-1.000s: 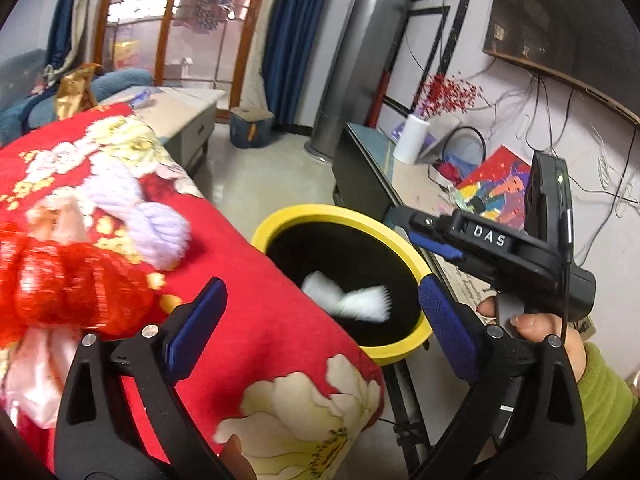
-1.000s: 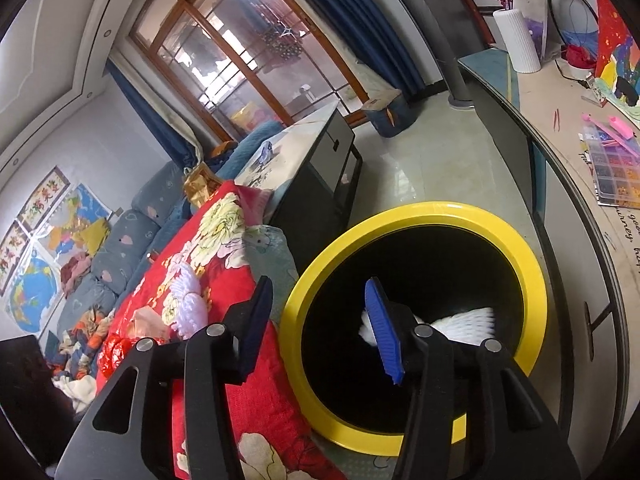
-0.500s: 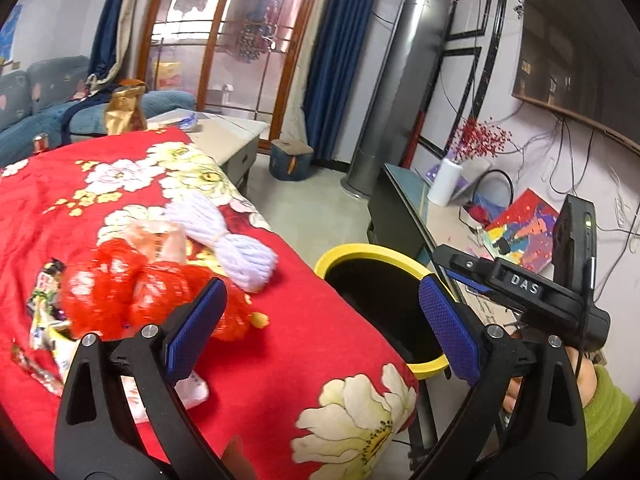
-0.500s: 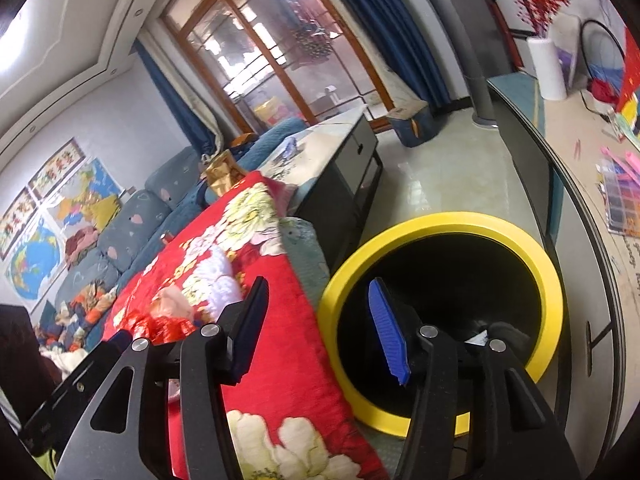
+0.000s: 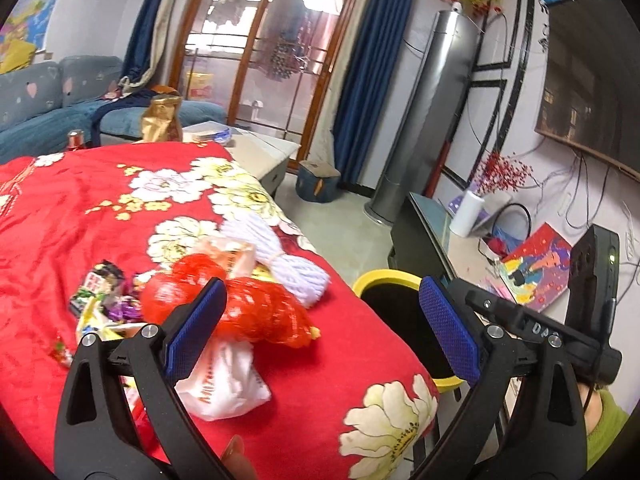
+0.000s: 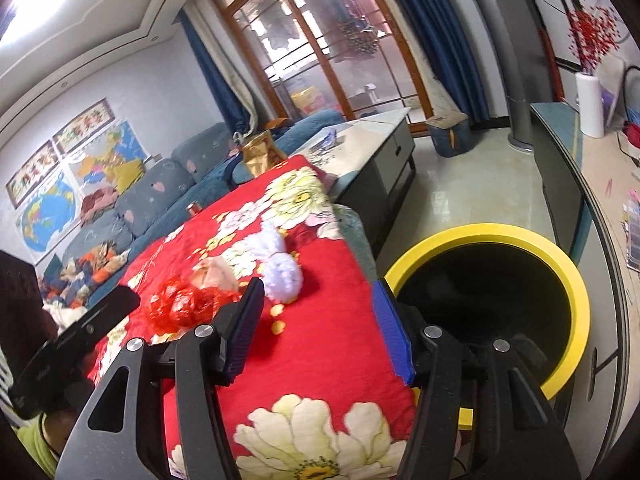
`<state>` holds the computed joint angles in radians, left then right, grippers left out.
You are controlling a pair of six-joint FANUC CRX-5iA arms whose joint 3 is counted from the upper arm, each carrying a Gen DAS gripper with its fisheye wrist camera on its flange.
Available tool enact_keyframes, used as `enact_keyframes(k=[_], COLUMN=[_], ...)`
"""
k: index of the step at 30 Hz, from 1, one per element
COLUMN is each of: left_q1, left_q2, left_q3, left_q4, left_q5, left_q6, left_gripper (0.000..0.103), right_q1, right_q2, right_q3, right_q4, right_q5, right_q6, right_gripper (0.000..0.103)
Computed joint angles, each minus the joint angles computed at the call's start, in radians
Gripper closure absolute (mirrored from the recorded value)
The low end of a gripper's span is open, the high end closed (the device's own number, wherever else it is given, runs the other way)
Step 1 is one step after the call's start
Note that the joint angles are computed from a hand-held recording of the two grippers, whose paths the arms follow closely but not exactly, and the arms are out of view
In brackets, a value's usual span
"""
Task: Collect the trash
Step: 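Move both grippers back to the bed toward the yarn skein and red bag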
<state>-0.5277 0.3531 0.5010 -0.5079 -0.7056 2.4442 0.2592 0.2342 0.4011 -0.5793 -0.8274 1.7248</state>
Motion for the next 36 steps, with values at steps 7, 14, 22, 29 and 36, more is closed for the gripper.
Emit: enact_keyframes(k=[7, 14, 22, 29, 36], left_q1=[0.008, 0.02, 0.037, 0.077, 0.118], left_q2=[-0.038, -0.074, -0.105, -0.13, -0.14], left_q3=[-0.037, -0.078, -0.122, -0.176, -0.217], left_q4=[-0.049, -0.076, -0.089, -0.043, 0.027], left_q5=[-0.01, -0.013, -0.02, -0.002, 0.031], left_q6=[0.079, 0.135, 0.179, 0.185, 0.13], left_gripper=[0.014, 0.014, 0.014, 0.014, 0.014], right_q1=[0.026, 0.057, 0.094, 0.133, 0.165], right_q2=[-0.005, -0.008, 0.003, 0.041, 0.123], right_q3=[0.006, 0.013, 0.034, 0.073, 0.143], right_q4=[-0.004, 0.003, 0.024, 0.058, 0.168], right_q5=[-0.022, -0.038, -0.048, -0.045, -0.014], right_q6=[0.036, 0.058, 0.085, 0.09, -0.011], right_gripper=[0.048, 0.048, 0.043, 0.043, 0.043])
